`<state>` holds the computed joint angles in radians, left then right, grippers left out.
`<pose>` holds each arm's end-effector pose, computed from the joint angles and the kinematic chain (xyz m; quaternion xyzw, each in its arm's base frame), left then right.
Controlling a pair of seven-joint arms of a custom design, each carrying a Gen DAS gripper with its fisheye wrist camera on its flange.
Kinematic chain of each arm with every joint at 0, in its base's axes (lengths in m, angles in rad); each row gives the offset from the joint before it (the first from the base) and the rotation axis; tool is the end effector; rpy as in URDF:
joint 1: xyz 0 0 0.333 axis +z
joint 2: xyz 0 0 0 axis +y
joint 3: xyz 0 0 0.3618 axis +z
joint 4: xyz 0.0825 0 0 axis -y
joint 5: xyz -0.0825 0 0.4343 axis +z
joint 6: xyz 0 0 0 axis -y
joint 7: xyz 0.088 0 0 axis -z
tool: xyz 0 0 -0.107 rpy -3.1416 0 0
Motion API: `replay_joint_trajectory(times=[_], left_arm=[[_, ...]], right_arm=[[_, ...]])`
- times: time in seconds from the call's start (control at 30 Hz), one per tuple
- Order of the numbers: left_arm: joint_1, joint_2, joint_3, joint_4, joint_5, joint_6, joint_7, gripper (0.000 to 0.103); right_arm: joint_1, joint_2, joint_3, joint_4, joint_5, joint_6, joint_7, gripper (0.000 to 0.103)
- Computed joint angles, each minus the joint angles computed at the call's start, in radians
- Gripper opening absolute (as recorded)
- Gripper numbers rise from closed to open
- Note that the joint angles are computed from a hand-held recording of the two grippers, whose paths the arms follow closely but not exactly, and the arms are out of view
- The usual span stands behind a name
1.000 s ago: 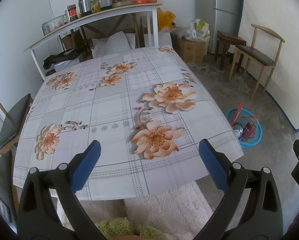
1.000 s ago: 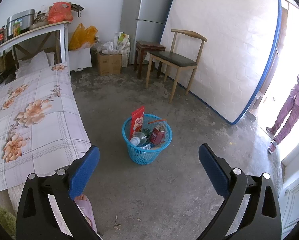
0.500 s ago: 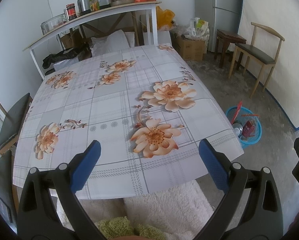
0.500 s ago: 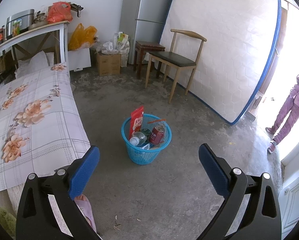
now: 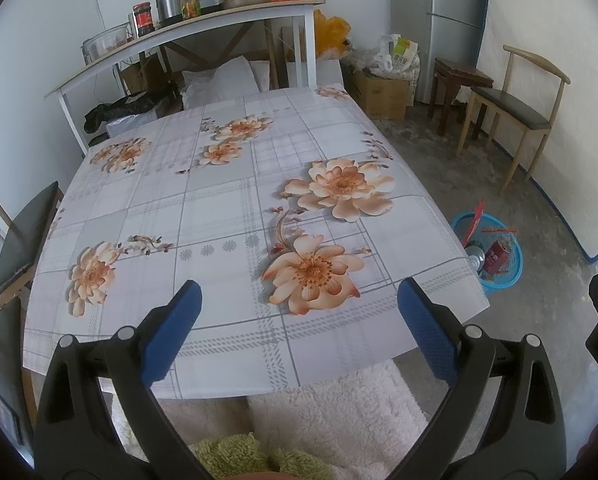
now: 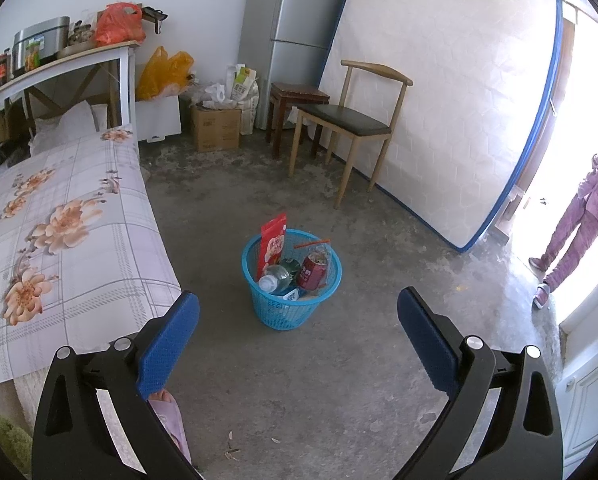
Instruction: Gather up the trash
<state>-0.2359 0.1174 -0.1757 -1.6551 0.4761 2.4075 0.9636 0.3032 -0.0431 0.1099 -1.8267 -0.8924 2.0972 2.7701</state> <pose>0.6458 -0.2709 0.6443 -0.6431 0.6746 -0.2404 0.2713 0.5910 0.2194 0.6299 -0.4847 0.7628 -0.4015 0.1487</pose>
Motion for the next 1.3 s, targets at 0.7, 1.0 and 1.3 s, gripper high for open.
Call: replay_joint_trajectory(times=[0.7,1.0,1.3], left_arm=[[0.004,-0.002,0.001,-0.002,-0.011,-0.001,0.008,0.094],[0.007,-0.005,0.001,-0.007,-0.015,0.001,0.009,0.094],[0.007,-0.006,0.001,-0.009,-0.014,0.003,0.010,0.095]], right_arm=[[-0.006,-0.007,0.001,-0.008,-0.003,0.004,-0.003,0.097],[-0.007,-0.011,-0.001,-0.012,-0.002,0.008,-0.006,0.097],[-0.007,-0.008,-0.001,-0.006,-0.004,0.002,-0.016,0.097]])
